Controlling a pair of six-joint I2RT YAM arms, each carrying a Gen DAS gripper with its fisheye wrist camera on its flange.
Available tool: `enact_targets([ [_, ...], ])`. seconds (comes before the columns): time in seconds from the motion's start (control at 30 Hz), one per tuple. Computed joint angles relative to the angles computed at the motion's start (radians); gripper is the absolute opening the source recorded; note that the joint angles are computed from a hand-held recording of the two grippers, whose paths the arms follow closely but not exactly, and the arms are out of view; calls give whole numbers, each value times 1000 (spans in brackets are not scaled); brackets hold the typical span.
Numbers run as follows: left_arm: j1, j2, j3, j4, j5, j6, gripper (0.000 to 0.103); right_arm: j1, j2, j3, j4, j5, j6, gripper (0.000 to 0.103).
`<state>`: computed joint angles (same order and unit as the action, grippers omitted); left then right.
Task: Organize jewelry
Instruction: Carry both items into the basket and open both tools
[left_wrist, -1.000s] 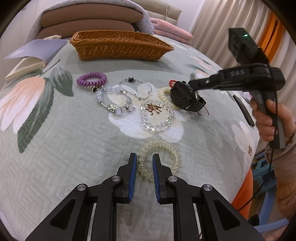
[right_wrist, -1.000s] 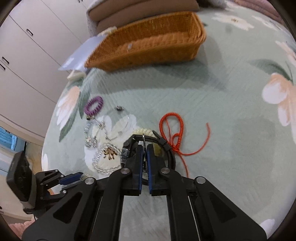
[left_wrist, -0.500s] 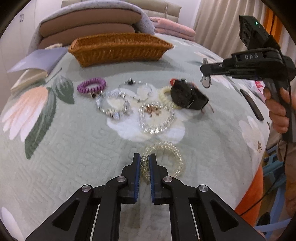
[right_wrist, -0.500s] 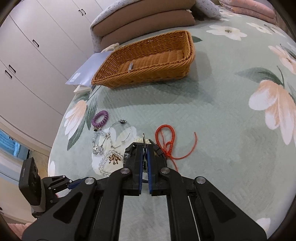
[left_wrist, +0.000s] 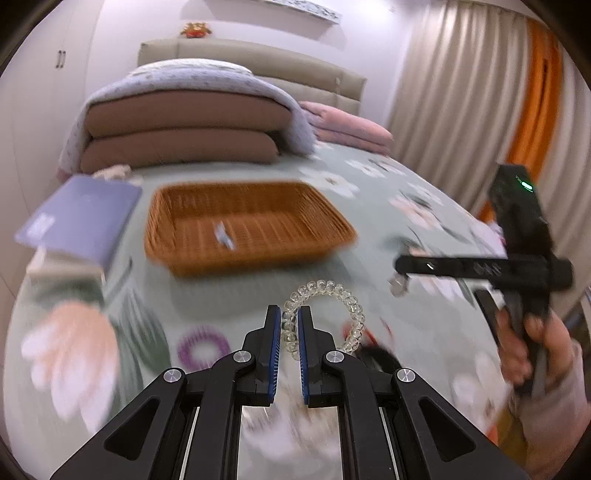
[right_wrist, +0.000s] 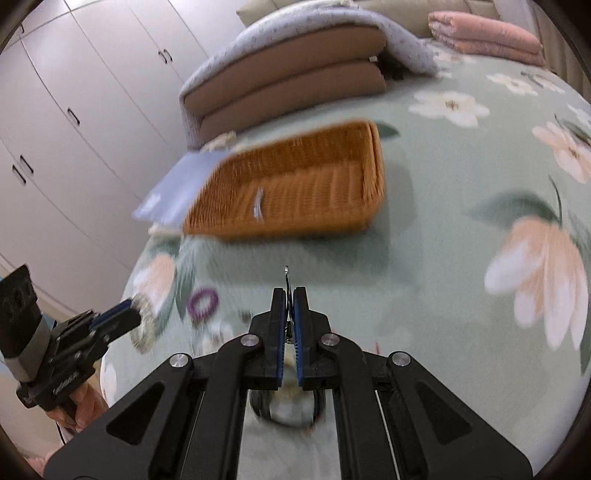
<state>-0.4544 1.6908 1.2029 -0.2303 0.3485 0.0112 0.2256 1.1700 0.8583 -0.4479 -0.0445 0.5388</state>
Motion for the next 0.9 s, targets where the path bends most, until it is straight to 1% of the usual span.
enact_targets([
  [0.07,-2,98,125,-9,-22,-16,9,-12,74,73,37,41,-25,4],
  [0.17,-1,286,375,-79,-40,-43,9,-38,221,196,68,75,-58,4],
  [0.27,3,504,670,-205,-33,-74,9,-68,393,321,83,72,-80,4],
  [0.33,-3,594,794,-264,-47,-75,10,-90,494,394,77,54,-74,4],
  [0.37,-8,659,885,-304,-59,-75,9,-102,547,432,74,37,-72,4],
  [0.4,-12,692,928,-325,-63,-73,10,-110,589,462,74,30,-74,4],
  [0.5,-16,822,1115,-414,-77,-78,10,-121,665,510,80,17,-71,4],
  [0.57,-16,886,1212,-463,-79,-85,10,-126,689,513,87,13,-70,4],
  [0.6,-15,907,1241,-474,-77,-89,10,-132,700,515,92,9,-72,4],
  [0.7,-16,915,1240,-471,-81,-91,11,-146,700,487,145,-17,-80,5],
  [0.73,-15,923,1255,-483,-78,-90,17,-150,690,469,169,-33,-86,5],
  [0.77,-16,906,1228,-473,-76,-94,29,-152,683,462,171,-38,-92,6],
  [0.8,-16,876,1173,-442,-75,-99,36,-153,674,452,172,-40,-96,6],
  [0.83,-13,844,1121,-410,-72,-102,49,-152,661,441,174,-35,-93,7],
  [0.87,-10,807,1058,-369,-65,-106,54,-152,643,424,181,-37,-88,7],
  [0.9,-6,773,1005,-338,-47,-107,54,-154,623,403,190,-47,-88,8],
])
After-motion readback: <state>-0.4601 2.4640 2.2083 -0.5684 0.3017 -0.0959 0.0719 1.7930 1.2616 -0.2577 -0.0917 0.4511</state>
